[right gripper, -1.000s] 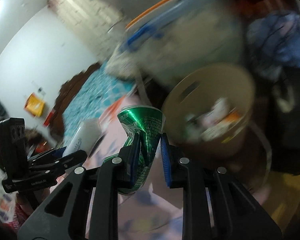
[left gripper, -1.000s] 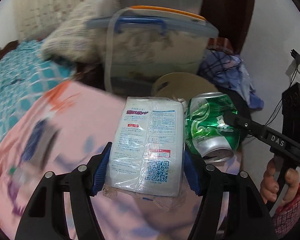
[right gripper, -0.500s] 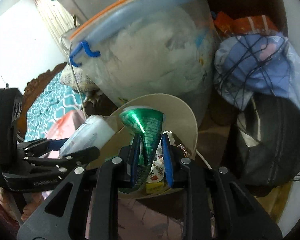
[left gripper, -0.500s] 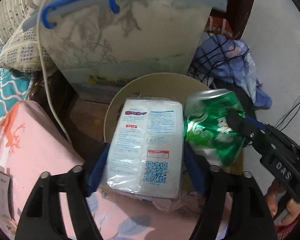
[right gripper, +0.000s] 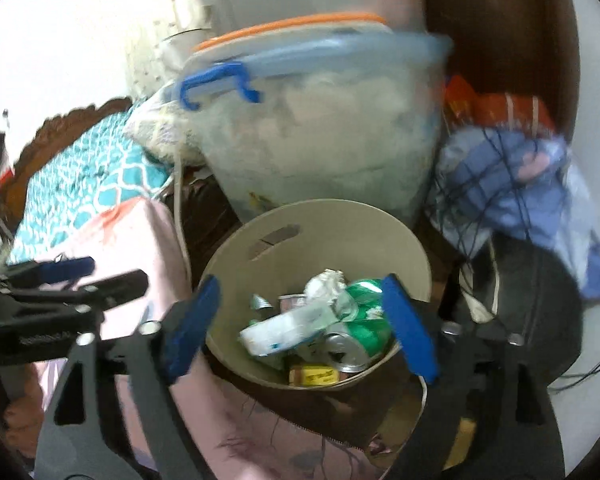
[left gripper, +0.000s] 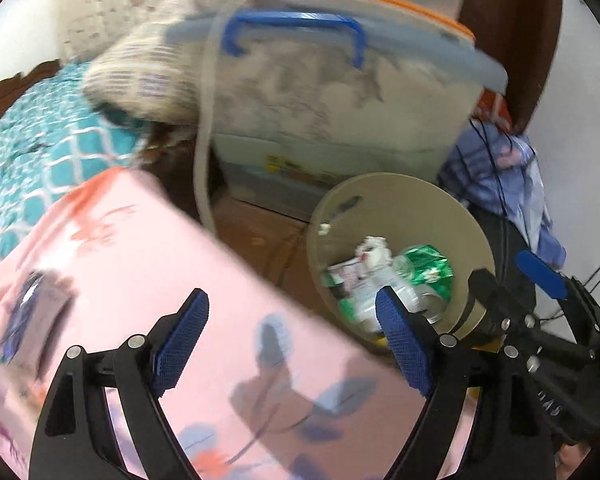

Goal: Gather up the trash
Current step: 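Move both tools back over the bed toward the plastic bottle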

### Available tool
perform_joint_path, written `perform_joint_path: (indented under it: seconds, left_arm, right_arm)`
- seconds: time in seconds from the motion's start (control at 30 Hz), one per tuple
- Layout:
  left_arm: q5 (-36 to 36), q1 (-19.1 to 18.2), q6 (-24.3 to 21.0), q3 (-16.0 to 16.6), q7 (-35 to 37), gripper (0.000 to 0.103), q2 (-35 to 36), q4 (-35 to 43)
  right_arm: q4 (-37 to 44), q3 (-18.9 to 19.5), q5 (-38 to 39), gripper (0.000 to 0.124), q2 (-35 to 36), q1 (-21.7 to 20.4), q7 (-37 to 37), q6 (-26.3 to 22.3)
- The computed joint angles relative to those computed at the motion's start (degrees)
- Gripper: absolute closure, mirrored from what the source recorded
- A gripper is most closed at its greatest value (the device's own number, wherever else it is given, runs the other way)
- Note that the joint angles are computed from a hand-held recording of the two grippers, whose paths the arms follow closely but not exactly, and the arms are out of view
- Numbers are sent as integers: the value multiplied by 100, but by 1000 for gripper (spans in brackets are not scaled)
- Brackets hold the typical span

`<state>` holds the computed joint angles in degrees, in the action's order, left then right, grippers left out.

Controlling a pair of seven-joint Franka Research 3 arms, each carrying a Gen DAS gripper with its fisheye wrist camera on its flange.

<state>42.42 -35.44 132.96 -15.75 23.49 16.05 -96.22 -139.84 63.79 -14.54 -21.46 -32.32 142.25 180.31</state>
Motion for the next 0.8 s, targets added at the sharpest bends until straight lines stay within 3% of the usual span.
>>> perform_joint_path:
  seconds: [0.2,0.47,0.63,0.8]
  left_arm:
    - [540,179,-321,-148,-1164,22,-1361,-1445]
    - [129,736,-652,-579,-1863,22,-3077,-3050]
    - [-350,927,-977,-749,-1927,22,-4156,-3902]
    - [-842,954,-1608,-832,-1878,22,-5247,-4625]
  right_arm:
    - [474,429,-258,28,-273,97,45,-575]
    - [1140,638,-782,28,226,650,-96,-1207]
    - [1569,529,-1166,28,1049,1468,-703,-1525]
    - [1960,199,-987,28,1974,2522,-1601,-1599]
